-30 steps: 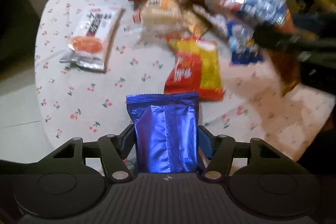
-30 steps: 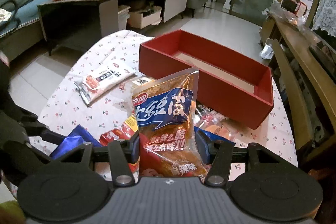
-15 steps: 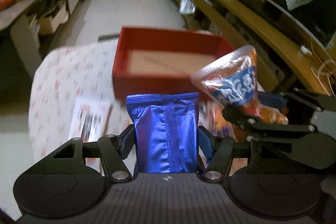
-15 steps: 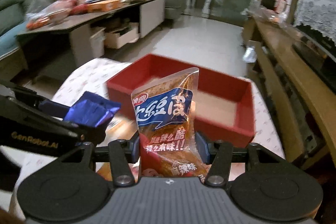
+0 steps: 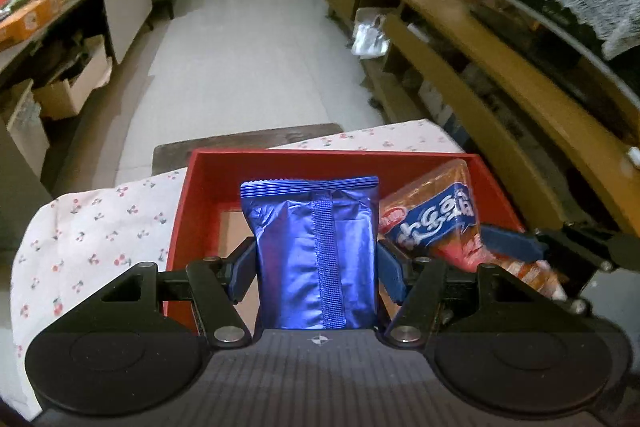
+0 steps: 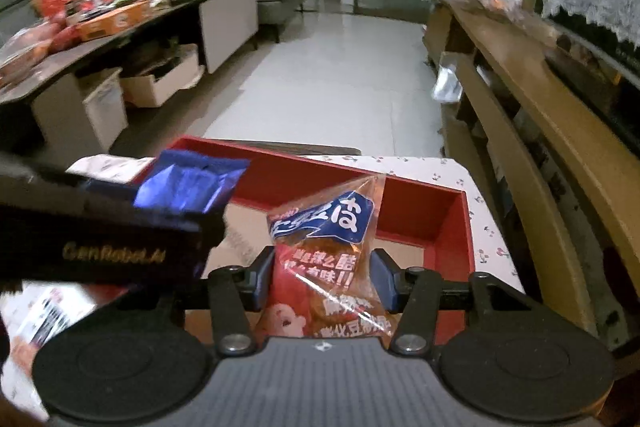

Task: Organize snacks
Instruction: 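Lower both packs into the red box and open both tools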

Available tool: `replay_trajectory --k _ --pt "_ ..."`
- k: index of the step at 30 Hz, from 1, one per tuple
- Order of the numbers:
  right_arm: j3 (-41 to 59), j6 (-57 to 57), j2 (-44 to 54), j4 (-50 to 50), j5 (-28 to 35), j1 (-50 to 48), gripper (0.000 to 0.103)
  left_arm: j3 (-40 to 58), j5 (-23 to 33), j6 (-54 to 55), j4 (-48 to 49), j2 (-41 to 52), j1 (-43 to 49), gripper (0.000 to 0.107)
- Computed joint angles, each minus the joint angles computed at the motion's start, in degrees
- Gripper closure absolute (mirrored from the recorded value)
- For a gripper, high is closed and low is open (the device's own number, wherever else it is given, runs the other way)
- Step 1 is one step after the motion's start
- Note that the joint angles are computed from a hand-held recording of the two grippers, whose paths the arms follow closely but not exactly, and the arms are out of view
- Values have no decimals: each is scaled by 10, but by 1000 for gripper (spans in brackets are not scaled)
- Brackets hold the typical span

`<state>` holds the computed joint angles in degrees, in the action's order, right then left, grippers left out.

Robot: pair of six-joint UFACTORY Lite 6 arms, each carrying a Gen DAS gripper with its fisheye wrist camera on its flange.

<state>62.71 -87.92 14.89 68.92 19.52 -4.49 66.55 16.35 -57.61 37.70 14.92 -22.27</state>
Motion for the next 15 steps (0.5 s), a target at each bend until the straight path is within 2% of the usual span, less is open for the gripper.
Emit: replay_trajectory --k 5,8,12,15 --pt "69 27 103 -22 -22 15 31 53 1 8 -1 83 27 38" --pt "102 64 143 -52 -2 12 31 66 1 67 -59 111 38 37" --pt "102 67 147 -63 -3 13 31 66 8 54 -45 110 37 28" --pt "90 52 137 -51 -22 18 30 61 10 61 -54 100 35 26"
